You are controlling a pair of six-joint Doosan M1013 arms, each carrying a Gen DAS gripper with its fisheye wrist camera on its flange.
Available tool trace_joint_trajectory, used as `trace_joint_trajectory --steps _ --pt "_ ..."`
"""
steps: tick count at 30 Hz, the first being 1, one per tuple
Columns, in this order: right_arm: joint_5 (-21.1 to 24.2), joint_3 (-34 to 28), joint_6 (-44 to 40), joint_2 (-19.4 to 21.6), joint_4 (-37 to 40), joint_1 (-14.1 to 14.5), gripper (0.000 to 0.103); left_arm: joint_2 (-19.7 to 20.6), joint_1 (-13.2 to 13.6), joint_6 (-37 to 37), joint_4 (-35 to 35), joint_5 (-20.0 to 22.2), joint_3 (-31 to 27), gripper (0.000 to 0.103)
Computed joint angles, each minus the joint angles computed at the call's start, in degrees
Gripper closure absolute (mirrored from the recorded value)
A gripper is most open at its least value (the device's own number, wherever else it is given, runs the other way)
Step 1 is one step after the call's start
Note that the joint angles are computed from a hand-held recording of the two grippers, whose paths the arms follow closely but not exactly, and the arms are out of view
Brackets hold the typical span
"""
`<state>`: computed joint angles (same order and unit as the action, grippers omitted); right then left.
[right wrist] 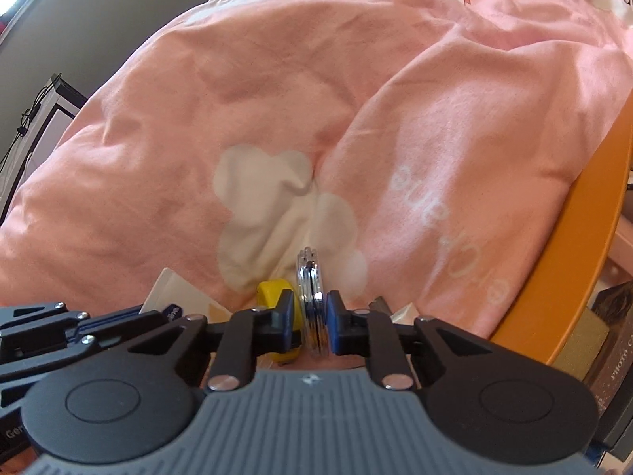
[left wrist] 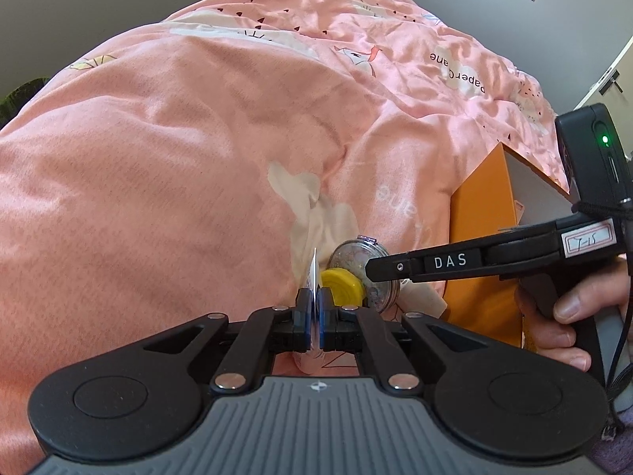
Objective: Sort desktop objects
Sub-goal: 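Lift the card and compact mirror and carry both over the orange box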
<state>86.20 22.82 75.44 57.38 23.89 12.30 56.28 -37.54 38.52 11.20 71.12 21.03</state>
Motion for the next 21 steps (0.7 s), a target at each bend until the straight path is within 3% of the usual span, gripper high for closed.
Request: trace_joint_trajectory --steps 5,14,19,21 --pt "-8.3 8.6 -0.6 -4.7 -1.4 0.3 0.089 -0.1 -0.2 -1.0 0.9 0.1 0.1 0.101" --pt "-27.7 25.8 0.4 -15.4 1.8 -1.1 0.089 -0.3 -1.0 -1.4 3.8 -1.3 -0.6 0.101" --pt "-38.7 34.0 2.6 -21.1 4.7 -2.7 0.089 0.9 -1.5 -0.1 5.0 -1.8 -4.4 0.101" --pt "-43.4 36.9 4.4 -23.0 4.2 -3.1 0.089 3.1 -1.7 1.6 4.9 -0.4 -9.5 0.101"
